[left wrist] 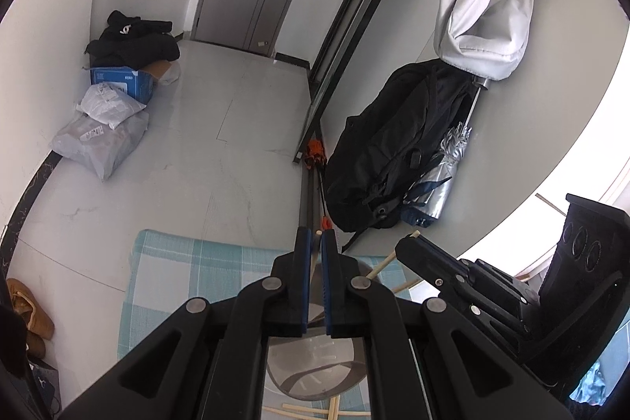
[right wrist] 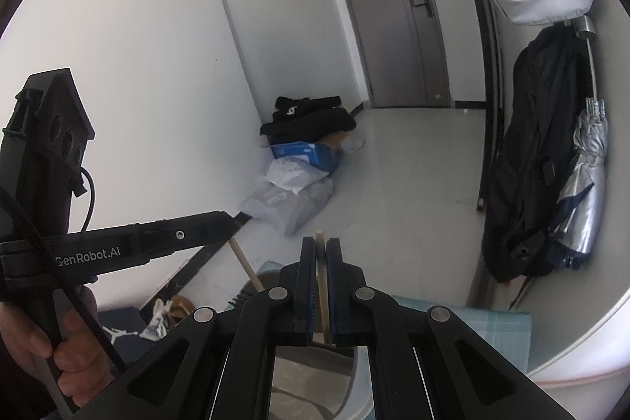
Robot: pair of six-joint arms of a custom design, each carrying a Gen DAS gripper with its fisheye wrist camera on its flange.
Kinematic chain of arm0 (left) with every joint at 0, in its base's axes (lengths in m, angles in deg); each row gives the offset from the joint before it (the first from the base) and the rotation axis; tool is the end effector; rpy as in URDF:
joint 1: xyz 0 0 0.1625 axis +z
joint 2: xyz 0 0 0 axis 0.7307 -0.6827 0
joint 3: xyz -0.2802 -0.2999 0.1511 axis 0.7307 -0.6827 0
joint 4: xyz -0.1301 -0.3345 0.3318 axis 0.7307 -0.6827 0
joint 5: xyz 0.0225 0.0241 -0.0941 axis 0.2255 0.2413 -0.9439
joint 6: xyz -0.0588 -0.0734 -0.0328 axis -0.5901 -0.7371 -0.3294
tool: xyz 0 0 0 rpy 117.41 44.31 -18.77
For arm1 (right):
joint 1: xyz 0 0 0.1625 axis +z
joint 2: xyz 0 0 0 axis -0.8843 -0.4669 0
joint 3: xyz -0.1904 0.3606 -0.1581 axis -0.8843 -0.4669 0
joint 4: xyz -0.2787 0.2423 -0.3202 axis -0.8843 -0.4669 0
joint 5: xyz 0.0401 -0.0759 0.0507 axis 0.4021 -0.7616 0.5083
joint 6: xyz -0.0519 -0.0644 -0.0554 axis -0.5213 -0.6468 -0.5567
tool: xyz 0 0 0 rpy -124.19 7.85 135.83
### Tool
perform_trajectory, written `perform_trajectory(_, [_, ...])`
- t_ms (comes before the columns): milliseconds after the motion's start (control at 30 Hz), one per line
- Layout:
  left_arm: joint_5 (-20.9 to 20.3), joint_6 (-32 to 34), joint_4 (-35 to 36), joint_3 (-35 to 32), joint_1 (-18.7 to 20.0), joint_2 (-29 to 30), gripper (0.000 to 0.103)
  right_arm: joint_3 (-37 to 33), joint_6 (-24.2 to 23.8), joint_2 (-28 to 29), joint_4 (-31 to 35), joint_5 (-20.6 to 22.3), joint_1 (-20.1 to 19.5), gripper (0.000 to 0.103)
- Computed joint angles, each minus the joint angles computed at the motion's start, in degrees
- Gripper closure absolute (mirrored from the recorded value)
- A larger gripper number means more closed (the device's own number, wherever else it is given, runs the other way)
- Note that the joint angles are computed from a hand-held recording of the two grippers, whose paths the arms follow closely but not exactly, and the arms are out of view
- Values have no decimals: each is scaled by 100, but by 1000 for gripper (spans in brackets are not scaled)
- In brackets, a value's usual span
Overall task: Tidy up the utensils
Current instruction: 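Carry chopsticks over the caddy and open both tools to drop them in, then move both open tools back over the chopstick pile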
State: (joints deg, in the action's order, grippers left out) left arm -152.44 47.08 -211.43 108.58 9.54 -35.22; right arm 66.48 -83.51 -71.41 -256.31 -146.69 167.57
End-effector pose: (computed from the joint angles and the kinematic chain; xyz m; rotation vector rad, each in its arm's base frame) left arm -0.2936 -0.7565 0.2663 0.6112 2.7189 -0.8564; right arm 0.3106 -0.7313 0.2258 0.6518 -2.4884 1.1933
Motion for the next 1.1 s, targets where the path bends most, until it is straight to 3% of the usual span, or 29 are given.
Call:
perform_trajectory(200, [-27, -266, 205, 52, -3, -90, 95, 127, 61, -106, 108, -11, -7, 96])
perform_trajectory(333, [165, -387, 247, 115, -60, -185, 78, 175, 199, -231, 436, 91, -5, 95])
perform_trajectory(400, [314, -424, 145, 236, -112, -289, 68, 246, 257, -294, 390, 63, 12, 82])
perform_trajectory(533, [747, -422, -211, 562, -240, -505, 40, 452, 377, -454, 193, 33, 63, 71])
perform_trajectory(767, [1628, -262, -860, 1144, -568, -822, 17, 901, 537, -772, -248, -47, 190, 57])
perform_trajectory(833, [1694, -250, -987, 1276, -617, -912, 15, 1008, 570, -851, -294, -25, 218, 55])
perform_trajectory(900, [1841, -212, -1152, 1461, -699, -1013, 14, 1144, 609, -934, -339, -54, 258, 45])
perform_trajectory(1000, [2004, -70, -1582, 1731, -790, -1115, 2, 1359, 534, -1029, -523, -91, 318, 41])
perform_trajectory(1100, [2069, 7, -1815, 1955, -838, -1209, 1, 1608, 550, -1136, -715, -164, 361, 38])
